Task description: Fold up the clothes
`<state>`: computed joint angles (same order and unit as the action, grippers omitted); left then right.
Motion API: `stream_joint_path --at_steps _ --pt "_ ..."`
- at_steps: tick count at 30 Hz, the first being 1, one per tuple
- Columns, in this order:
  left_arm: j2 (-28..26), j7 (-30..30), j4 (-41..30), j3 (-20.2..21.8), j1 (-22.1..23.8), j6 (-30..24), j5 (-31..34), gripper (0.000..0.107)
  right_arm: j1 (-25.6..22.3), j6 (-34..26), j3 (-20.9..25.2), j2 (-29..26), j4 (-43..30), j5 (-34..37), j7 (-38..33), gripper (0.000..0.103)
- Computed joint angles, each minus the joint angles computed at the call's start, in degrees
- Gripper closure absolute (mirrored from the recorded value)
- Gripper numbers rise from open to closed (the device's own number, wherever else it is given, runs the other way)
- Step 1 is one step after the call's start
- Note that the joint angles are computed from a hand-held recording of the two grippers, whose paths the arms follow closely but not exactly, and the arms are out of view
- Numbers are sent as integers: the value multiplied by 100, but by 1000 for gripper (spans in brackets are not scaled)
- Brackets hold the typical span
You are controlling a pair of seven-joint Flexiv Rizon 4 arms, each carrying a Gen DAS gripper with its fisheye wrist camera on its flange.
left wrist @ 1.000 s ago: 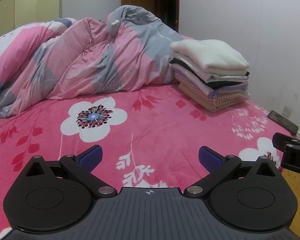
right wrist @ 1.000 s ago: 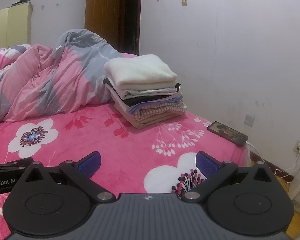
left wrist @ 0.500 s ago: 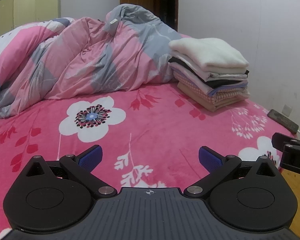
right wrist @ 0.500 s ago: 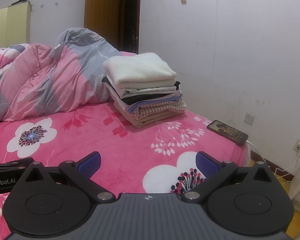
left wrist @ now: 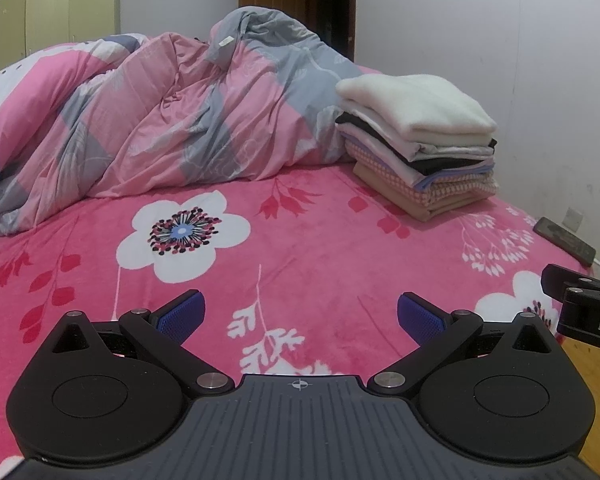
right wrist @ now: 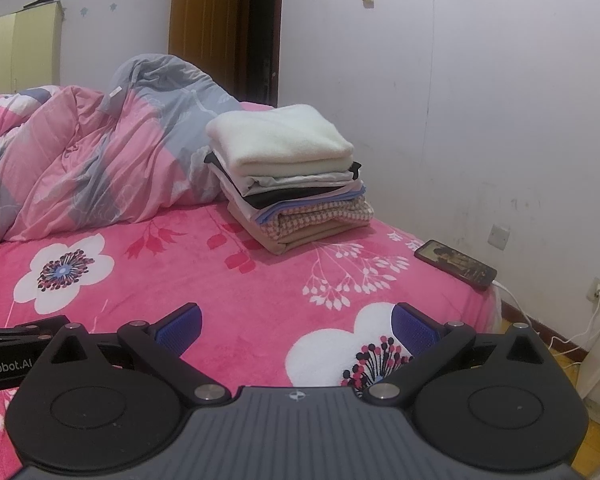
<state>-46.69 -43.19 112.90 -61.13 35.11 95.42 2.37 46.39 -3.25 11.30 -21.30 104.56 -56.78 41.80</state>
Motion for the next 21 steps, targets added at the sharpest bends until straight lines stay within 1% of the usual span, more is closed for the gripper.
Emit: stream_joint_path --at_steps 21 --pt "8 -16 0 -8 29 -35 -33 4 23 0 -22 -52 -73 12 -40 0"
